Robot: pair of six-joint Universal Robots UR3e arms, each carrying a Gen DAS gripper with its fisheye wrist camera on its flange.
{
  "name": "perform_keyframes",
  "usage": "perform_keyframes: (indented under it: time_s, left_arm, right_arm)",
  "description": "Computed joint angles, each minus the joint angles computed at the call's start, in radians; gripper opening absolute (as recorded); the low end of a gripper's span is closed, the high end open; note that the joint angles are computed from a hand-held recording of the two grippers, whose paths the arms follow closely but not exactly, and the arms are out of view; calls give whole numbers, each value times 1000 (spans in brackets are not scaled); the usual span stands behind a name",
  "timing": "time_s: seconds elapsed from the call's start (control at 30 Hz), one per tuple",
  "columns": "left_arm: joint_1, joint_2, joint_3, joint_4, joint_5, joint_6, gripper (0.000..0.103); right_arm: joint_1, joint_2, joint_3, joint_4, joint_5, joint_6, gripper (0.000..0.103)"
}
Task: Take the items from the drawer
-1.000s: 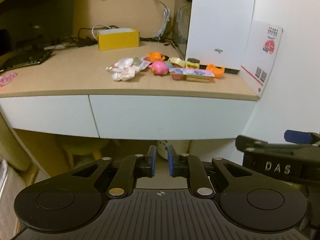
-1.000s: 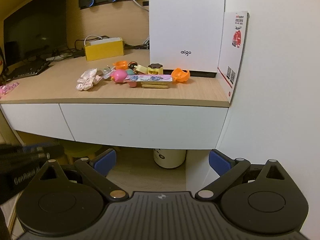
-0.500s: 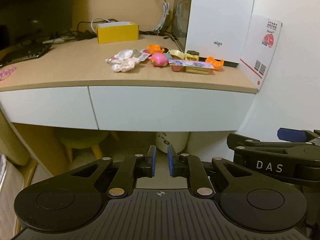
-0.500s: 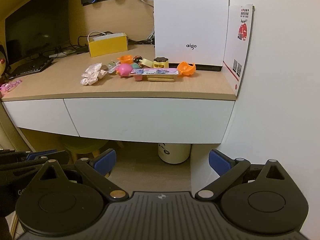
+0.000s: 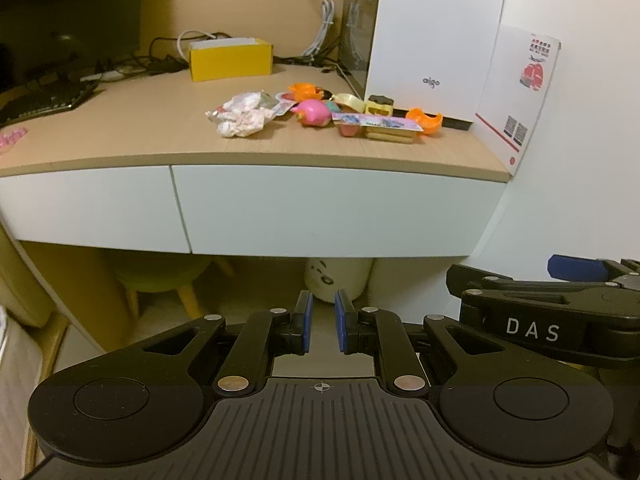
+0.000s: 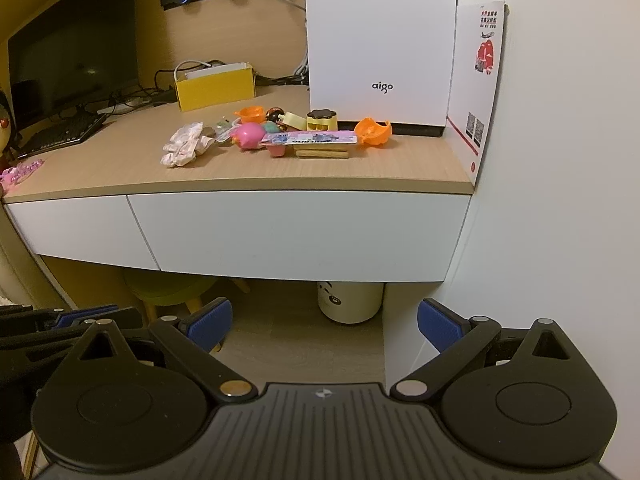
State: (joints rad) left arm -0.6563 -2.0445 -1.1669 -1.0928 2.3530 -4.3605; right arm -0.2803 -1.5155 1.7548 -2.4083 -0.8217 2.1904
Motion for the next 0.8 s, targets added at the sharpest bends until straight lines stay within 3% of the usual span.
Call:
perform_keyframes:
  time_s: [0.8]
  left_arm:
    - [13, 11, -38, 71, -29, 32, 15]
  right_arm:
    - [12, 27, -29, 22, -38, -2, 99]
